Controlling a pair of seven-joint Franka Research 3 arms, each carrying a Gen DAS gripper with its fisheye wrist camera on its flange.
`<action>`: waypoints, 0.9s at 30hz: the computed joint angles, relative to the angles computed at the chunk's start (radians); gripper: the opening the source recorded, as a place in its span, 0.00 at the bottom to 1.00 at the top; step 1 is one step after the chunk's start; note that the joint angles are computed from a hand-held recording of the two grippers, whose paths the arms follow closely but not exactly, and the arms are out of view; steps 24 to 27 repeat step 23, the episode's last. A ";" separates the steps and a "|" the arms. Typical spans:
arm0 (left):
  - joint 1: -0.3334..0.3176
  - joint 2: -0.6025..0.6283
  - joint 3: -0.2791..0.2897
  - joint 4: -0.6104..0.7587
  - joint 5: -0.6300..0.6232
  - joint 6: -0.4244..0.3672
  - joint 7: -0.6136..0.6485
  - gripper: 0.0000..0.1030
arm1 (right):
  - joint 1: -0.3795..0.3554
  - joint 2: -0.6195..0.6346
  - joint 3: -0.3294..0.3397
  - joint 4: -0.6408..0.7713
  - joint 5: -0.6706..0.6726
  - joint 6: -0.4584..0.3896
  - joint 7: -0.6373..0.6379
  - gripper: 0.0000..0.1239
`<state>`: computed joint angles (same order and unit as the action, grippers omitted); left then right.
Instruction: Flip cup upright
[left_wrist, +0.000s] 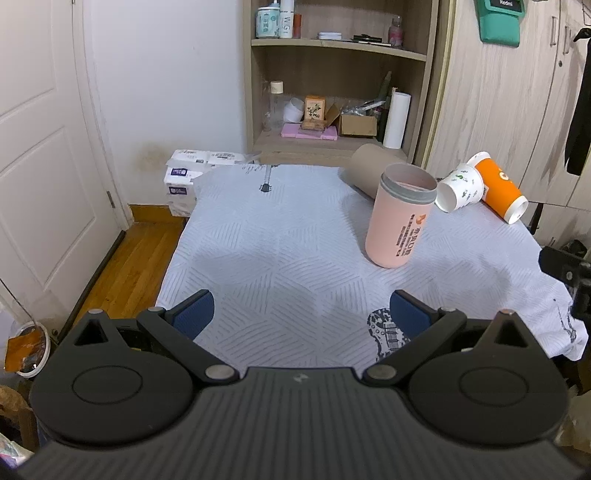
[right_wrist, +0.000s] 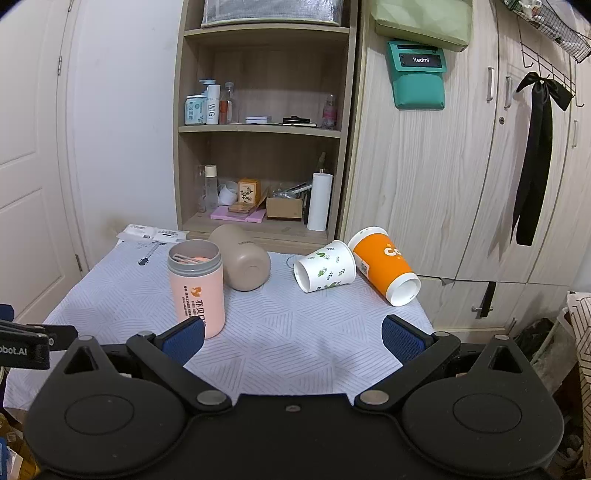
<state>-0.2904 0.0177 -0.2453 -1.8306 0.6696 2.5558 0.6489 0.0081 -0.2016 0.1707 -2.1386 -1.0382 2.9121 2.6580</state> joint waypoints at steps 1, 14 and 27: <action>0.000 0.001 0.000 0.001 -0.001 -0.004 0.000 1.00 | -0.001 -0.001 0.000 -0.002 -0.002 0.001 0.002 0.83; -0.002 -0.001 -0.001 0.007 0.009 -0.025 -0.013 1.00 | -0.010 -0.008 0.004 -0.009 -0.010 0.010 0.014 0.83; -0.005 -0.001 -0.002 0.010 0.025 -0.033 -0.028 1.00 | -0.014 -0.012 0.006 -0.011 -0.013 0.011 0.019 0.83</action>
